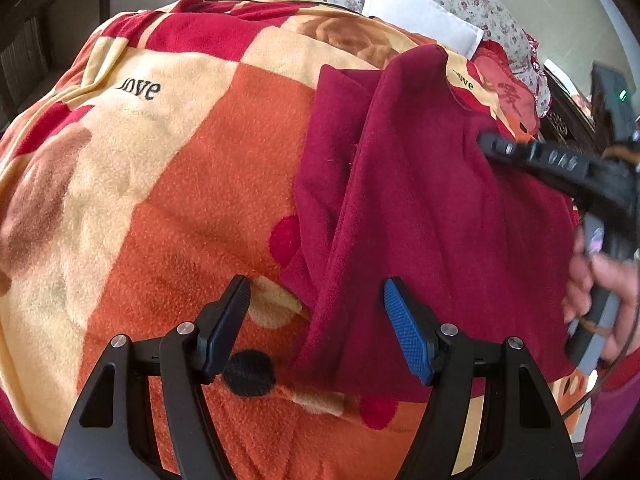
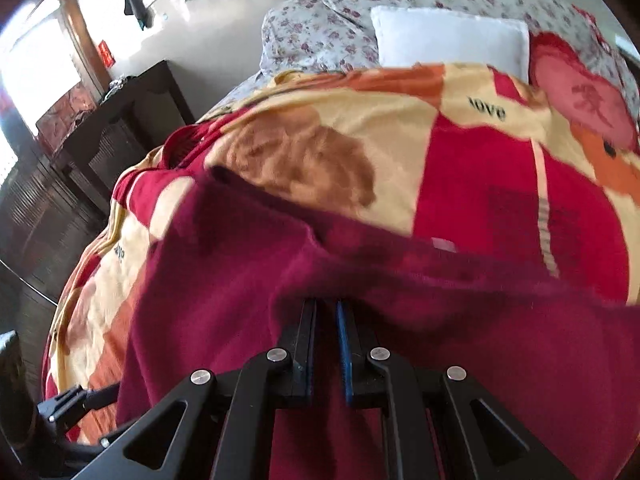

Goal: Fold small clothes

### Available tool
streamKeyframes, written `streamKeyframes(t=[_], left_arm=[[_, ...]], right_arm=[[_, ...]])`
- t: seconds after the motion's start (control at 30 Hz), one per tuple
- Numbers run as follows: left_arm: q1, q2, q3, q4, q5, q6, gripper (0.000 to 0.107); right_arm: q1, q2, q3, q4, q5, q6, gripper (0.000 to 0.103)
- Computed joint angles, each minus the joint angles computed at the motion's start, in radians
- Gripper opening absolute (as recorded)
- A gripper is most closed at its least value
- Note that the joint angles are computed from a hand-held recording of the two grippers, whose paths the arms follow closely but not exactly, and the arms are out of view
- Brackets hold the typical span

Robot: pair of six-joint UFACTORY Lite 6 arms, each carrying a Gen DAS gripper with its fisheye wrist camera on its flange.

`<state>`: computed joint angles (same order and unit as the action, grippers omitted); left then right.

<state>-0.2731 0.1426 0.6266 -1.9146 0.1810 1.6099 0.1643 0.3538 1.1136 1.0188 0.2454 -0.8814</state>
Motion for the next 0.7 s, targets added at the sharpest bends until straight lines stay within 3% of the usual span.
streamKeyframes(t=[0.13,0.27,0.57,0.6,0.67,0.7], left_arm=[[0.014,-0.028,-0.024,-0.015,0.011,0.01,0.069],[0.032,-0.036,-0.039,-0.009,0.039,-0.001,0.069],[0.095,-0.011,-0.057,0.002,0.118,0.003,0.07],[0.102,-0.008,-0.057,0.004,0.128,0.003,0.07],[0.104,-0.008,-0.063,-0.01,0.135,0.02,0.071],[0.103,-0.006,-0.064,-0.027,0.137,0.039,0.071]], right_arm=[[0.036,-0.04,0.022,0.074,0.037,-0.06,0.009],[0.094,0.067,0.16,-0.015,0.072,0.062,0.009],[0.189,0.427,0.598,-0.384,0.148,0.503,0.009],[0.194,0.438,0.626,-0.437,0.166,0.562,0.011],[0.203,0.433,0.645,-0.477,0.202,0.603,0.03],[0.215,0.415,0.636,-0.51,0.204,0.632,0.051]])
